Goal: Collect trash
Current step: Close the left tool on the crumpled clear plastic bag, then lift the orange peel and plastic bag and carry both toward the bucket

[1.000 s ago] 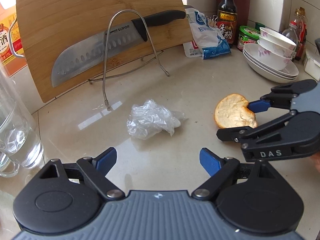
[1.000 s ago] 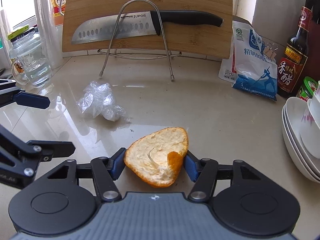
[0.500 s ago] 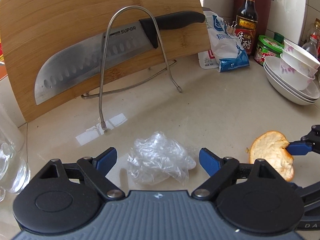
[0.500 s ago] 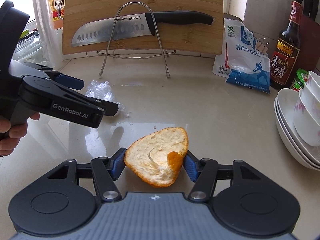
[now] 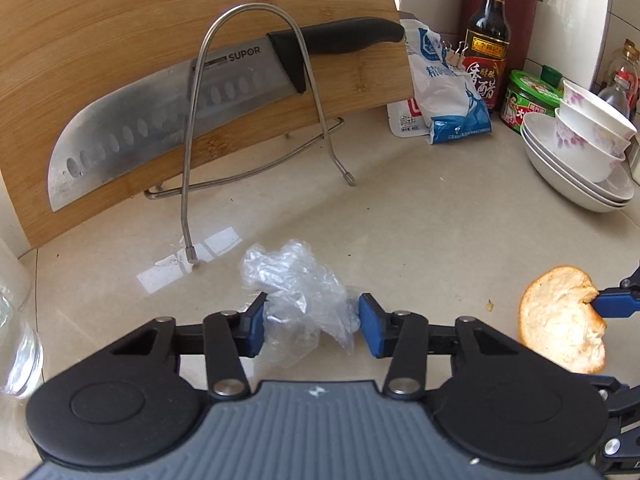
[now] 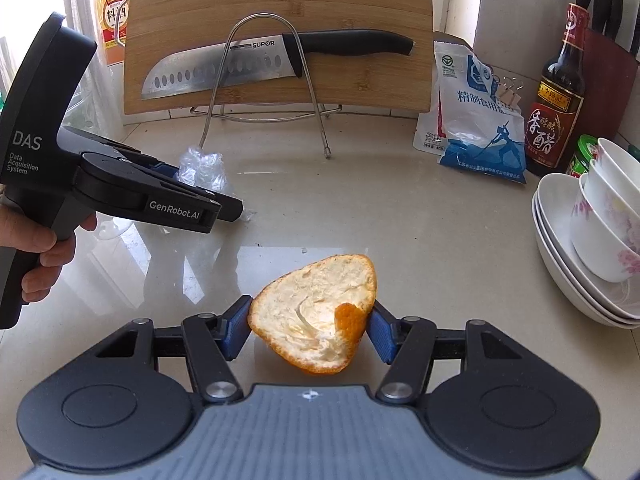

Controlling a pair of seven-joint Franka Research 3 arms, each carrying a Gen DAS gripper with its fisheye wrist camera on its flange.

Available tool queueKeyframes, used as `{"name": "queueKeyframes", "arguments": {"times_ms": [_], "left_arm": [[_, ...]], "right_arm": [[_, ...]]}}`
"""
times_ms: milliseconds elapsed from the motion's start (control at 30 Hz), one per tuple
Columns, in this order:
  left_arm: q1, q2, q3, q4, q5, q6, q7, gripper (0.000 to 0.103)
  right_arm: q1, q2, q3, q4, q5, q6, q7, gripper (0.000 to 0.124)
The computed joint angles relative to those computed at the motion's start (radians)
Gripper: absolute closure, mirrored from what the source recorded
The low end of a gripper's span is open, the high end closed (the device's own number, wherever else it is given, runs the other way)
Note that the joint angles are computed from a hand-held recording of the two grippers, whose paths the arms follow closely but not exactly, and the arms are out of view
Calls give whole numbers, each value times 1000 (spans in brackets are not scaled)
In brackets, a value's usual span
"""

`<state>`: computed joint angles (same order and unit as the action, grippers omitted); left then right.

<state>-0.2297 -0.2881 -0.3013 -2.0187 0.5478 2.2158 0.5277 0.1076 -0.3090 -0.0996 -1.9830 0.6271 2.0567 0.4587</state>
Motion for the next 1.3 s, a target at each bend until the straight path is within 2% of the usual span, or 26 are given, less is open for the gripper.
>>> {"name": "queueKeyframes", "arguments": {"times_ms": [100,267,500,867,1300], "left_arm": [[-2,-17,0,-10,-1,6,2,67],[-8,-41,-5,-14,-4,11,33,70],[-25,-79,-13,-15,-37,6,85,71],[-105,-151,-12,-10,-192,-24,254,72],[-193,-97,-50,79,-304,-51,425,72]], "right_arm": [[-3,-12,-3,-7,1,1,0,59],[-8,-39,-13,-19,3,-5,-2,59],[-18,-91,-30,-43,2,-21,-1,59],[-50,-177,-72,-74,-14,-88,0,59],[-124,-289,-123,-130,-67,-146,28,58]]}}
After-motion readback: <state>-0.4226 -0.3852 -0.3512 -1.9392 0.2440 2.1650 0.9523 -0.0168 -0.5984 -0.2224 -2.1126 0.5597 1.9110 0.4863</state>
